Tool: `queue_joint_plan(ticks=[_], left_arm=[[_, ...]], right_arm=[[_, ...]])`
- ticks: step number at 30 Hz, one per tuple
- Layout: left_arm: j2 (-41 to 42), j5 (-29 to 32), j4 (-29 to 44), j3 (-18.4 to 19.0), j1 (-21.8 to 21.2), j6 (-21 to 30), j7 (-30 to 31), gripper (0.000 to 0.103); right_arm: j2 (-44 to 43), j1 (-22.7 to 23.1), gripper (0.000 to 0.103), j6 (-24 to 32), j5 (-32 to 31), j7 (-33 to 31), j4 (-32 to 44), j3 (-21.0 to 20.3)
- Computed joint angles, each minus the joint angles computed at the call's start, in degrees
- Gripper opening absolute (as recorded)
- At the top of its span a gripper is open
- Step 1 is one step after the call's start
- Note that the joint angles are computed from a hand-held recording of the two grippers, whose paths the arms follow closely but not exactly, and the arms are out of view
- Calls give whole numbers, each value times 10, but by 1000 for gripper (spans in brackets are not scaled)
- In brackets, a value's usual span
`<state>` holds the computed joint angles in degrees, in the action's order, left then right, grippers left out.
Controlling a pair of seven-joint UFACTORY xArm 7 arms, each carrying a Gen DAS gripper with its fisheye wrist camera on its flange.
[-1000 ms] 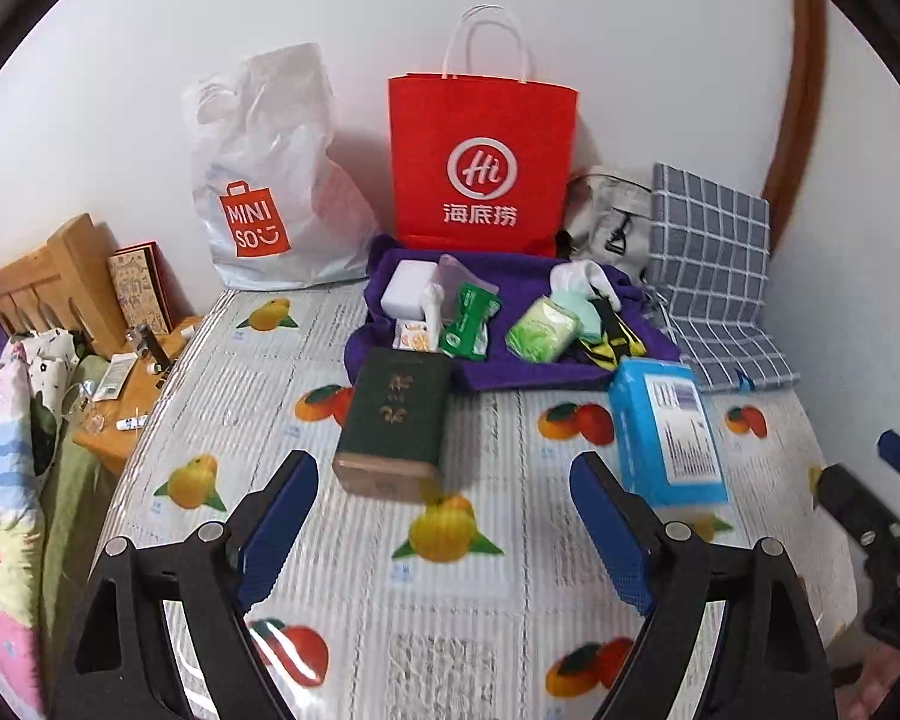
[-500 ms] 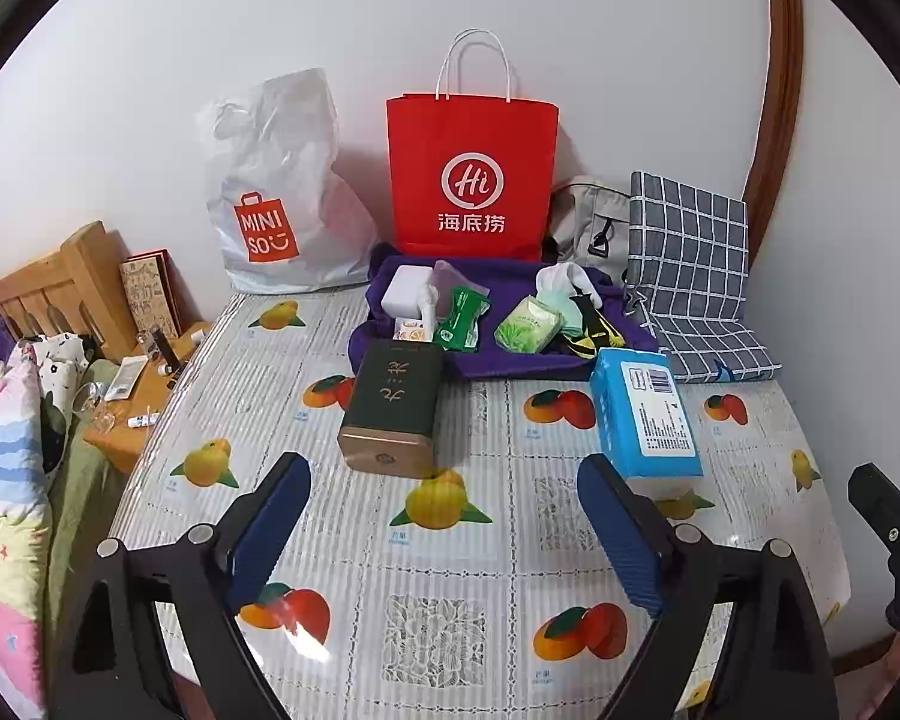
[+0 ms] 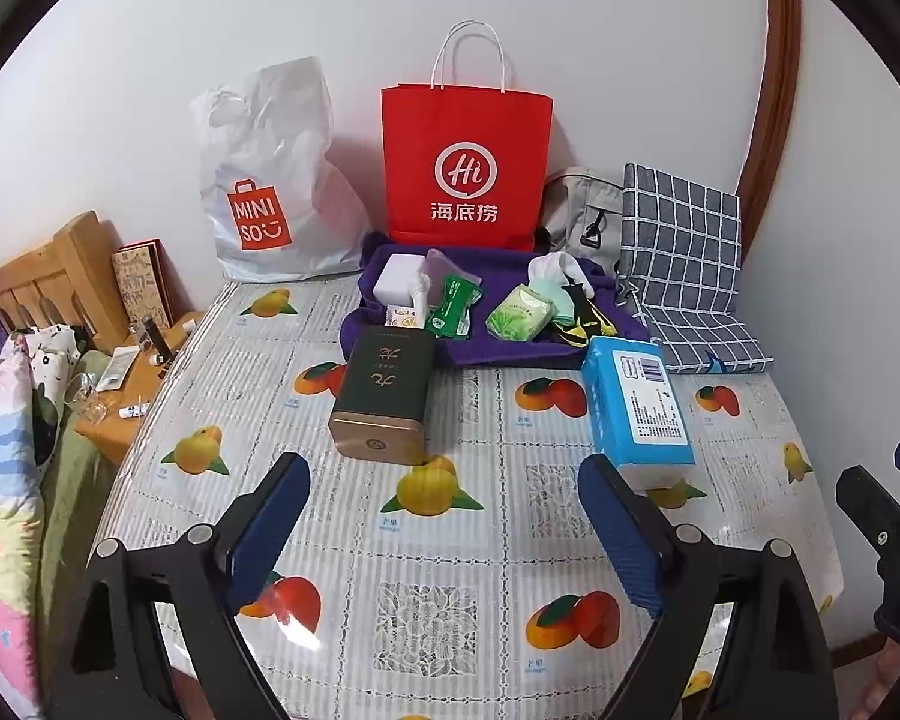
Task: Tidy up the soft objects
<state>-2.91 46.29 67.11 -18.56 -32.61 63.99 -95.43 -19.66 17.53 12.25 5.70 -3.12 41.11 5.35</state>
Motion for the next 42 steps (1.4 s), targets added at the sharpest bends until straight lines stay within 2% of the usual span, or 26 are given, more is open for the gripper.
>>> queue_joint_plan(ticks=[7,11,23,42], left_arm=[[4,-1,2,0,-2,-4,5,91],[10,1,5,1,-5,2,12,97],[-4,3,-3,2,-5,-9,18,97],[0,4,1,-1,0,-1,20,98]], right_arm=[[3,6,103,-3,8,-8,1,-7],[4,-3,103,-5,0,1,1,2],[-3,-7,103,-6,-11,12,1,6],[-3,0,103,-6,-10,11,4,2]])
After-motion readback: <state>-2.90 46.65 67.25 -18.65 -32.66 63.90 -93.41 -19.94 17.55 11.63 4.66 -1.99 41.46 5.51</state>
